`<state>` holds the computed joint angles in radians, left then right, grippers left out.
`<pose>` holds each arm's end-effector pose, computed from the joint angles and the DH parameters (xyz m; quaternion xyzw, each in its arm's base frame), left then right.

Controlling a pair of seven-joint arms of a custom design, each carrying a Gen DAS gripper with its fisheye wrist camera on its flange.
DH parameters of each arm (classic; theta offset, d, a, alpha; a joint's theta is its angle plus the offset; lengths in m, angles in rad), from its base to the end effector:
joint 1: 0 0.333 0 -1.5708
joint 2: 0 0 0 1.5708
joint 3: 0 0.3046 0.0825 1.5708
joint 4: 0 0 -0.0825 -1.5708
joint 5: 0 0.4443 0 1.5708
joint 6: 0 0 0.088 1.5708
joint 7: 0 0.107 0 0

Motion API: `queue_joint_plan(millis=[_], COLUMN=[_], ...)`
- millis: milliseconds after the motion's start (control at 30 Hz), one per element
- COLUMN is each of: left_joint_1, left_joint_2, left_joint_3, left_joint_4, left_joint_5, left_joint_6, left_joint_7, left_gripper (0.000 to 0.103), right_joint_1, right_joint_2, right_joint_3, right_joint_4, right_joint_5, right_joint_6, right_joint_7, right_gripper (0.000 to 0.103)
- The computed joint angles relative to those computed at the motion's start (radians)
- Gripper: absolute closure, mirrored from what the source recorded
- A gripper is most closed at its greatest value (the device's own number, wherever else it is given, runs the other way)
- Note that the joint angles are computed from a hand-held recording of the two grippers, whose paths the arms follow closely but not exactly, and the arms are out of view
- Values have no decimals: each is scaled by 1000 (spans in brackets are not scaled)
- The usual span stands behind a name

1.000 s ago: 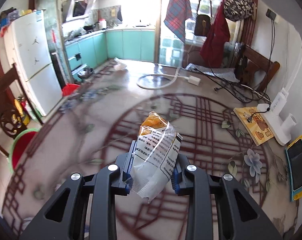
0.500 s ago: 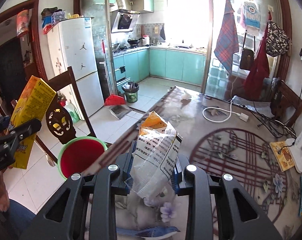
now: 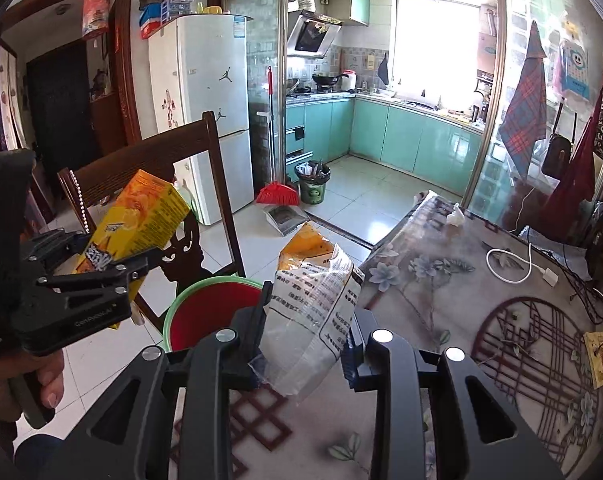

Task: Collect trash
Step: 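Drop the juice carton into the red bin while the right gripper carries the snack bag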

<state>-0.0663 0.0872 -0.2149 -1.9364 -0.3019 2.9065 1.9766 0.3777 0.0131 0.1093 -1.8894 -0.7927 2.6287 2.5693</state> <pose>0.6606 -0.1681 0.5076 -0.4914 0.7548 -0.3562 0.2488 0.5823 0.3275 0.5415 -0.6489 0.6196 -0.3097 0.3149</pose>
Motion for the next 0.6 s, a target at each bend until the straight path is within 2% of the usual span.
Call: queue_joint_plan(millis=[100,167,367,600], left_joint_1=[5,27,41,63], left_joint_2=[61,95,224,331], left_joint_3=[5,-14,-18,-28], left_joint_4=[48,72,156,234], left_joint_5=[23,1,104,192], left_joint_6=[-17,-23,-47,-137], left_joint_7=[-27,-7,-84,-164], left_gripper=[44,44,44,44], right_joint_1=[7,15,45,77], right_joint_2=[46,70,133,199], right_joint_3=[-3,-14,-48,-81], right_joint_4=[43,60,105,159], right_joint_5=[13,24,57,102], right_joint_6=[-6,-7,-18,-23], right_joint_7=[-12,-25,-65,-105], right_gripper=[74,74,75,75])
